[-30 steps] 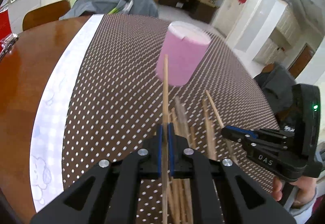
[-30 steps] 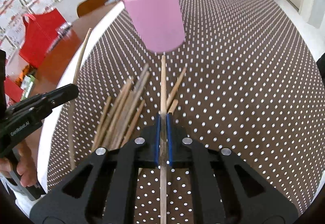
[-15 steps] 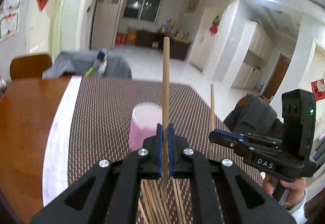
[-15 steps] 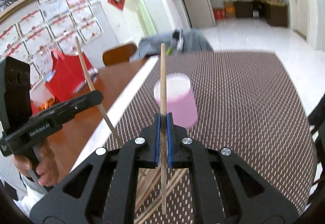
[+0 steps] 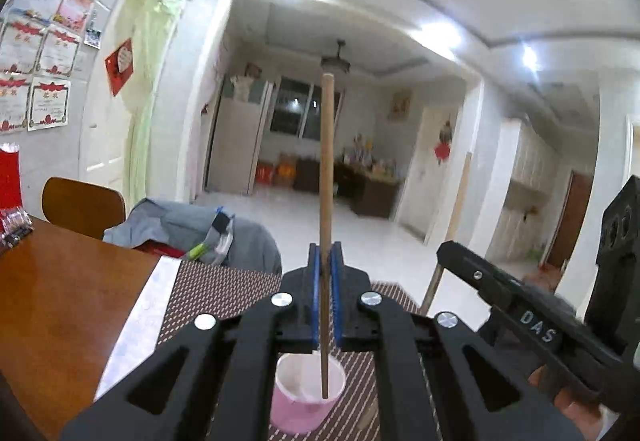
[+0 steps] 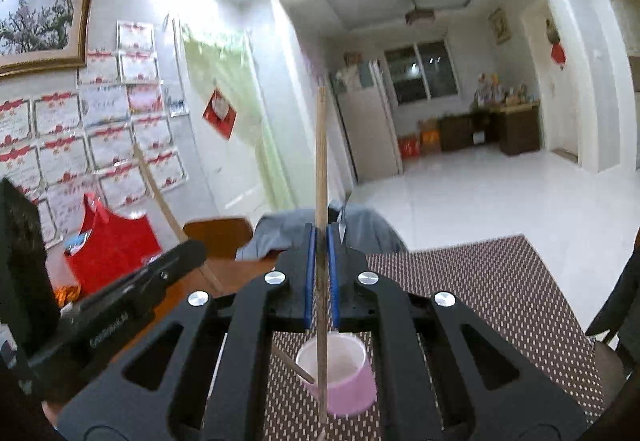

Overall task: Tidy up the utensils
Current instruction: 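Lift the chopstick in the right gripper into the pink cup while the left gripper carries its chopstick there, then open both grippers to drop the chopsticks into the pink cup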

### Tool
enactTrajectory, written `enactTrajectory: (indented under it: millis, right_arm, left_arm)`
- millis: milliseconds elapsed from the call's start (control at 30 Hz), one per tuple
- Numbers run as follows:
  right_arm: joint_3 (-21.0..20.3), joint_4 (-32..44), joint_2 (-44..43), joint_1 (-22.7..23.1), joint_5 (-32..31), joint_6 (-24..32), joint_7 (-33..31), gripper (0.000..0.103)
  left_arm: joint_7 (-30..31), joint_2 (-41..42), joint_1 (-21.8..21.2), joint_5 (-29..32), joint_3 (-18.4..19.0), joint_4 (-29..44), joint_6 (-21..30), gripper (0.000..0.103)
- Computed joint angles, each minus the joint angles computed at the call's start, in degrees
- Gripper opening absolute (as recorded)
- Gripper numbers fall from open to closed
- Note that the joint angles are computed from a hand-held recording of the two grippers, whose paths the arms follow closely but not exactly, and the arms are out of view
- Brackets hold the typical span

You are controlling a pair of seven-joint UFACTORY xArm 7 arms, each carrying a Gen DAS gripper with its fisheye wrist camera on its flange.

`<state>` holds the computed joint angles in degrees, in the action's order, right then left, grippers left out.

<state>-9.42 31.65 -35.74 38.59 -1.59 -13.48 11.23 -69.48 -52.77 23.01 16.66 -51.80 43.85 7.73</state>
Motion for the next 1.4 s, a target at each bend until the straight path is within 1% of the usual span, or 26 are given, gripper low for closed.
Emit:
enactTrajectory:
  millis: [33, 100, 167, 267, 333, 367, 467, 600, 733, 767, 800, 833, 900, 967, 1033, 1167, 1333, 1400]
  right_arm:
    - [0.28, 0.31, 1.18, -0.21, 0.25, -1.79, 0.3, 0.007]
    - [2.67, 0.15, 2.96, -3.32, 0.22, -5.33, 1.1, 0.007]
    - [5.82, 0.06, 5.32, -7.17, 0.45, -9.96, 2.28, 0.007]
    - [10.61, -0.08, 8.07, -12.49, 1.7, -15.02, 3.81, 0.007]
    - [11.58, 0.0, 9.55, -13.7, 1.02, -16.82, 5.53, 0.007]
    - [13.13, 0.11, 10.24, -15.19, 1.23, -17.38, 5.59, 0.007]
    - [15.78, 0.16, 11.84, -17.84, 0.66, -18.28, 6.2, 0.007]
    - [16.02, -0.22, 13.37, -18.85, -1.28, -18.97, 7.44, 0.007]
    - [17.54, -0.28, 14.47, -20.01, -1.05, -18.92, 7.38, 0.007]
    - [17.46, -0.29, 14.79, -19.91, -1.28, -18.68, 7.64, 0.007]
    - [17.56, -0.36, 14.93, -19.95, -1.29, -18.69, 7.77, 0.007]
    - [17.64, -0.59, 15.09, -20.05, -1.32, -18.88, 7.78, 0.007]
    - [17.69, -0.83, 15.38, -20.11, -1.33, -18.9, 7.98, 0.007]
    - [16.57, -1.38, 15.34, -19.64, -2.72, -19.0, 8.69, 0.007]
    - [17.1, -1.73, 15.16, -20.05, -2.46, -19.03, 8.44, 0.007]
    - [16.43, -2.16, 14.71, -19.78, -3.42, -18.24, 8.91, 0.007]
    - [15.96, -2.94, 13.96, -19.64, -4.19, -17.49, 9.4, 0.007]
    - [15.82, -3.04, 13.79, -19.43, -4.36, -17.03, 9.74, 0.007]
  left_arm:
    - [-1.27, -0.88, 1.42, -0.25, -0.73, -0.21, -1.26, 0.006]
    - [-2.41, -2.07, 3.45, -0.57, -1.7, -0.57, -2.27, 0.006]
    - [-2.59, -2.24, 5.27, -0.53, -3.07, 0.07, -0.79, 0.006]
    - [-2.72, -1.43, 6.65, -0.32, -4.33, -0.15, -0.45, 0.006]
    - [-3.16, -0.64, 7.52, -0.29, -5.25, -0.85, -1.48, 0.006]
    - [-3.21, -0.26, 7.55, -0.28, -5.48, -1.14, -1.85, 0.006]
    - [-3.33, 1.58, 7.54, -0.39, -5.91, -1.86, -3.02, 0.006]
    - [-3.46, 2.3, 7.11, -0.4, -6.22, -2.71, -3.8, 0.006]
    - [-2.83, 2.96, 7.19, 0.05, -6.59, -2.47, -3.61, 0.007]
    - [-2.79, 2.8, 7.16, 0.11, -6.61, -2.55, -3.58, 0.013]
    - [-2.77, 2.83, 7.19, 0.12, -6.63, -2.5, -3.46, 0.028]
    - [-2.83, 2.57, 7.11, 0.1, -6.61, -2.57, -3.22, 0.032]
    - [-2.74, 2.19, 7.04, 0.27, -6.58, -2.56, -3.02, 0.033]
    - [-2.26, 2.16, 6.83, 0.57, -6.56, -2.01, -1.26, 0.033]
    - [-2.12, 2.19, 6.39, 0.78, -6.28, -1.63, 0.53, 0.033]
    - [-2.05, 2.82, 4.88, 1.45, -5.14, -1.04, 3.51, 0.037]
    - [-1.9, 3.15, 2.54, 3.1, -3.54, -0.62, 7.75, 0.038]
    - [-2.03, 2.93, 0.99, 3.7, -2.4, -0.82, 9.25, 0.038]
